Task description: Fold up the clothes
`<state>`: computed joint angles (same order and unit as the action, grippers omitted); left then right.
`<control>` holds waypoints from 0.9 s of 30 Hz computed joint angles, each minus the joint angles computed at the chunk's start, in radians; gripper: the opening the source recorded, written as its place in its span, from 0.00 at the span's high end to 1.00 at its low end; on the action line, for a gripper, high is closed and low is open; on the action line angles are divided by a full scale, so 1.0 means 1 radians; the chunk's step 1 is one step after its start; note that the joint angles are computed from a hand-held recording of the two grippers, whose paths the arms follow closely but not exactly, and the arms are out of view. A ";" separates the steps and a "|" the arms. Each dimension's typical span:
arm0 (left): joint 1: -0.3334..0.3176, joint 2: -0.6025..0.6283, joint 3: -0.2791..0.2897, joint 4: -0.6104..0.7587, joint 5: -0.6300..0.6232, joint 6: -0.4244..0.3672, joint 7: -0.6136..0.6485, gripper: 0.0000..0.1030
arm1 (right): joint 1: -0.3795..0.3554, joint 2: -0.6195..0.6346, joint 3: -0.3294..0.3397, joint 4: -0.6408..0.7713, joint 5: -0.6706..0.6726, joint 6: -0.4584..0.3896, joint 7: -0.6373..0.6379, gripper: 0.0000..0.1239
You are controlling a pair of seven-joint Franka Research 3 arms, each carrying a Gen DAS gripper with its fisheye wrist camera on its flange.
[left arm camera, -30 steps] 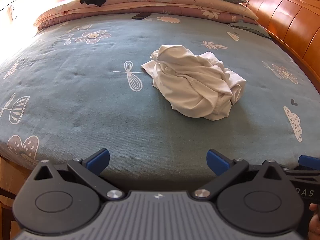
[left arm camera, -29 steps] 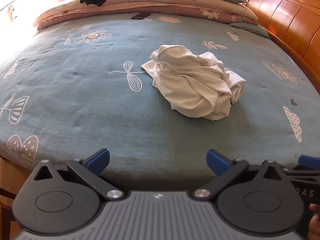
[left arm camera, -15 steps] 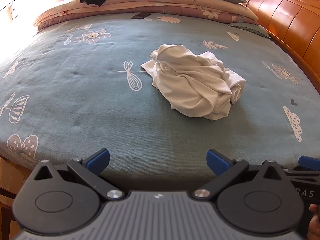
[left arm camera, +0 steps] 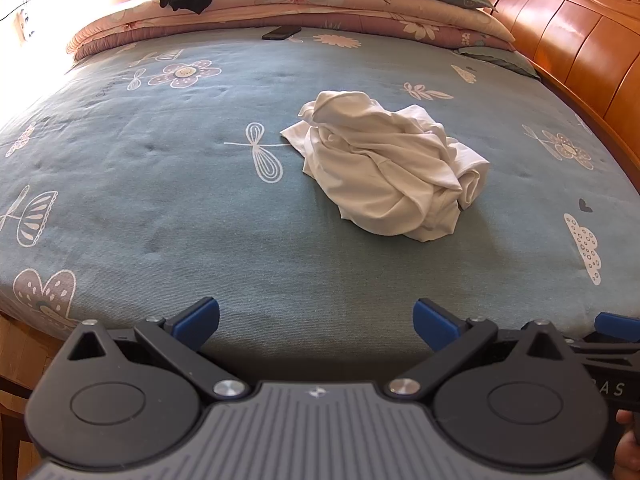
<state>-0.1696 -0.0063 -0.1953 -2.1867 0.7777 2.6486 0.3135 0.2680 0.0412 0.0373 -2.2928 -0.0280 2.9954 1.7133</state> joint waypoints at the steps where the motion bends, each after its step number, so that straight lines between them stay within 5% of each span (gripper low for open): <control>1: 0.000 0.000 0.000 0.000 0.001 0.000 -0.001 0.00 | 0.000 0.000 0.000 0.000 0.000 0.002 -0.001 0.17; 27: -0.003 0.050 0.013 0.040 -0.039 -0.006 0.039 0.00 | 0.006 0.043 -0.013 0.045 0.023 -0.011 -0.034 0.17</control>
<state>-0.1726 0.0438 -0.1819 -2.1469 0.7391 2.6422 0.3524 0.2743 0.0839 0.0244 -2.2474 -0.0047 2.9839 1.6792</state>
